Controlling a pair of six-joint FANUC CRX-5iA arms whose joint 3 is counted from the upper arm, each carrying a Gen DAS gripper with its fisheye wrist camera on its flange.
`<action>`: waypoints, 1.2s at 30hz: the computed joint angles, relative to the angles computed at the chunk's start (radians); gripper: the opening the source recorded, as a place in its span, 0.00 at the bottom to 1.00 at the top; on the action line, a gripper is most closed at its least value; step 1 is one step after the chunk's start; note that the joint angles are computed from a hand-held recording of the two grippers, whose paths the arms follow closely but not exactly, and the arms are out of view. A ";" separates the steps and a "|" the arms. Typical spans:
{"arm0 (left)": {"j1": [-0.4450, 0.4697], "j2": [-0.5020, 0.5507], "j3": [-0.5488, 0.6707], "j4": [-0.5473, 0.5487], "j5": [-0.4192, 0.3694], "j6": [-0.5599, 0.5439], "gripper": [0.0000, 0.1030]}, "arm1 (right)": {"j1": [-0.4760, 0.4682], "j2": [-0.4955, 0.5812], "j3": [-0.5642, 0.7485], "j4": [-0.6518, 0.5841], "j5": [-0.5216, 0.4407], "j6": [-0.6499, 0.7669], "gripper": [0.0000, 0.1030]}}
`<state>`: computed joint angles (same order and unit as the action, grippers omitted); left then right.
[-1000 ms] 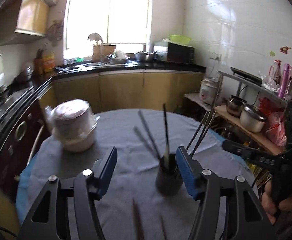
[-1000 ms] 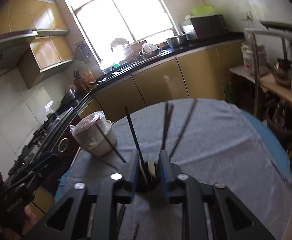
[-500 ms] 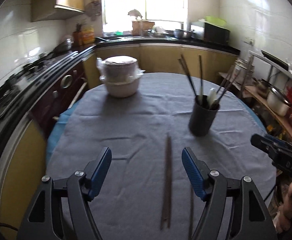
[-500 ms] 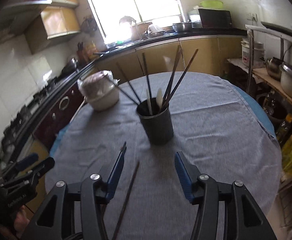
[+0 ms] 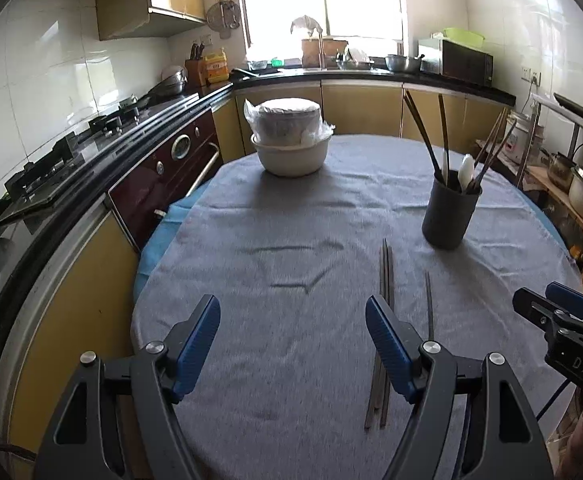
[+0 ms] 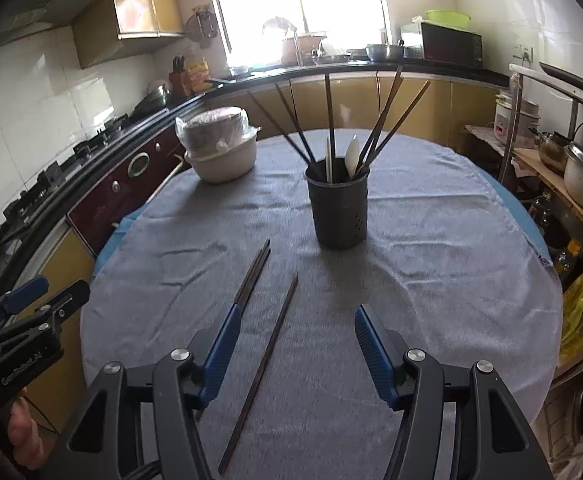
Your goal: Organize utensils
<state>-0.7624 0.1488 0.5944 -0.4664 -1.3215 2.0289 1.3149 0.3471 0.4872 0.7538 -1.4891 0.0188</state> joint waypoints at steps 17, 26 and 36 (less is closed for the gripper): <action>0.012 0.067 0.024 0.041 -0.085 -0.040 0.74 | -0.028 0.074 0.072 -0.065 -0.113 0.058 0.61; -0.003 0.086 0.049 0.027 -0.114 -0.053 0.74 | -0.027 0.103 0.105 -0.043 -0.156 0.106 0.61; -0.005 0.105 0.063 0.035 -0.141 -0.062 0.74 | -0.024 0.096 0.093 -0.040 -0.154 0.101 0.61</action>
